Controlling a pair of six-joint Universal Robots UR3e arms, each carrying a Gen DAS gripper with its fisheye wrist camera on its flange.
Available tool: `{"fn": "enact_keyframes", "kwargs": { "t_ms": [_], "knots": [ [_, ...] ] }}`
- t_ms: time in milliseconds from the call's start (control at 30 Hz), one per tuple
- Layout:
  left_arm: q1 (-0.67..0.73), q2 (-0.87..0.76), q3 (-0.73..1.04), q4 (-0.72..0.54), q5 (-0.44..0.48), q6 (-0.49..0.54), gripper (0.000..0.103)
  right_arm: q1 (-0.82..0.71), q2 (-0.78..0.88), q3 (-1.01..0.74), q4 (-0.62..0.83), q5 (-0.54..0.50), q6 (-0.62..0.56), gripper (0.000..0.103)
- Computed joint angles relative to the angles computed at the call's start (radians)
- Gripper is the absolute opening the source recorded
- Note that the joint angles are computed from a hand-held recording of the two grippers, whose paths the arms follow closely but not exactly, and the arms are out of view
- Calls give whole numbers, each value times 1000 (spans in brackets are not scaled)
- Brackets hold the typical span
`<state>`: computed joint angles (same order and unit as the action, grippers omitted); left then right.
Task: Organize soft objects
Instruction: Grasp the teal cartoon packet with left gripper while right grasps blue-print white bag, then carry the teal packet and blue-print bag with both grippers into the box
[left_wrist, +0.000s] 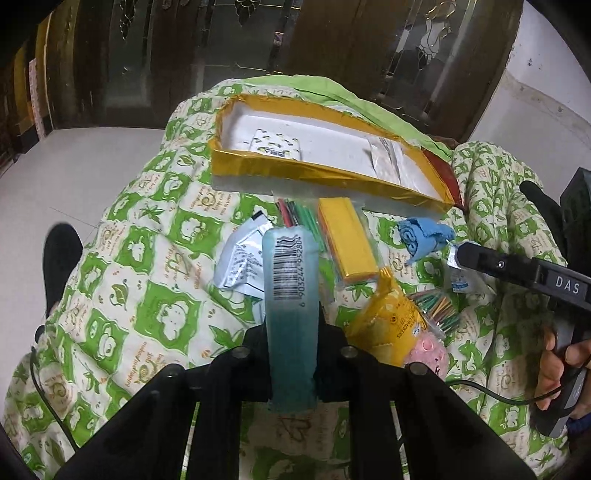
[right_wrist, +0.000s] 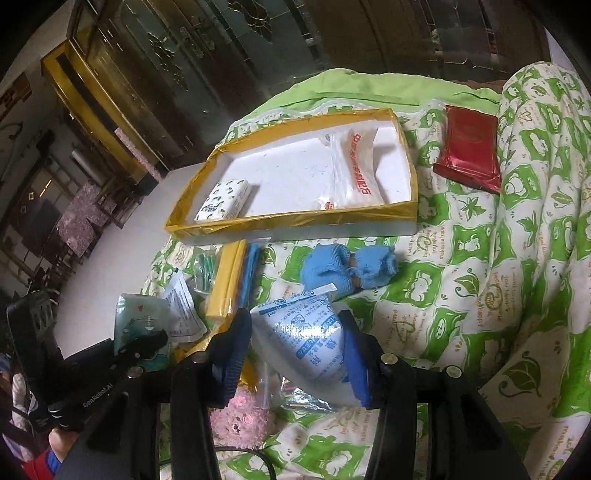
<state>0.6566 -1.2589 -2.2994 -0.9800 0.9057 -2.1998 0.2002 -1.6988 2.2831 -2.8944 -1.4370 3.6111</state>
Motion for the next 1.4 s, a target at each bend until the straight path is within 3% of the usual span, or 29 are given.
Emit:
{"fn": "enact_keyframes", "kwargs": {
  "t_ms": [667, 1100, 1400],
  "knots": [
    [16, 68, -21, -41, -36, 11, 15, 57, 3, -30, 3, -50, -21, 52],
    [35, -27, 44, -26, -40, -17, 15, 52, 19, -43, -2, -53, -19, 52],
    [-29, -27, -16, 178, 50, -87, 15, 76, 58, -71, 13, -89, -23, 52]
  ]
}}
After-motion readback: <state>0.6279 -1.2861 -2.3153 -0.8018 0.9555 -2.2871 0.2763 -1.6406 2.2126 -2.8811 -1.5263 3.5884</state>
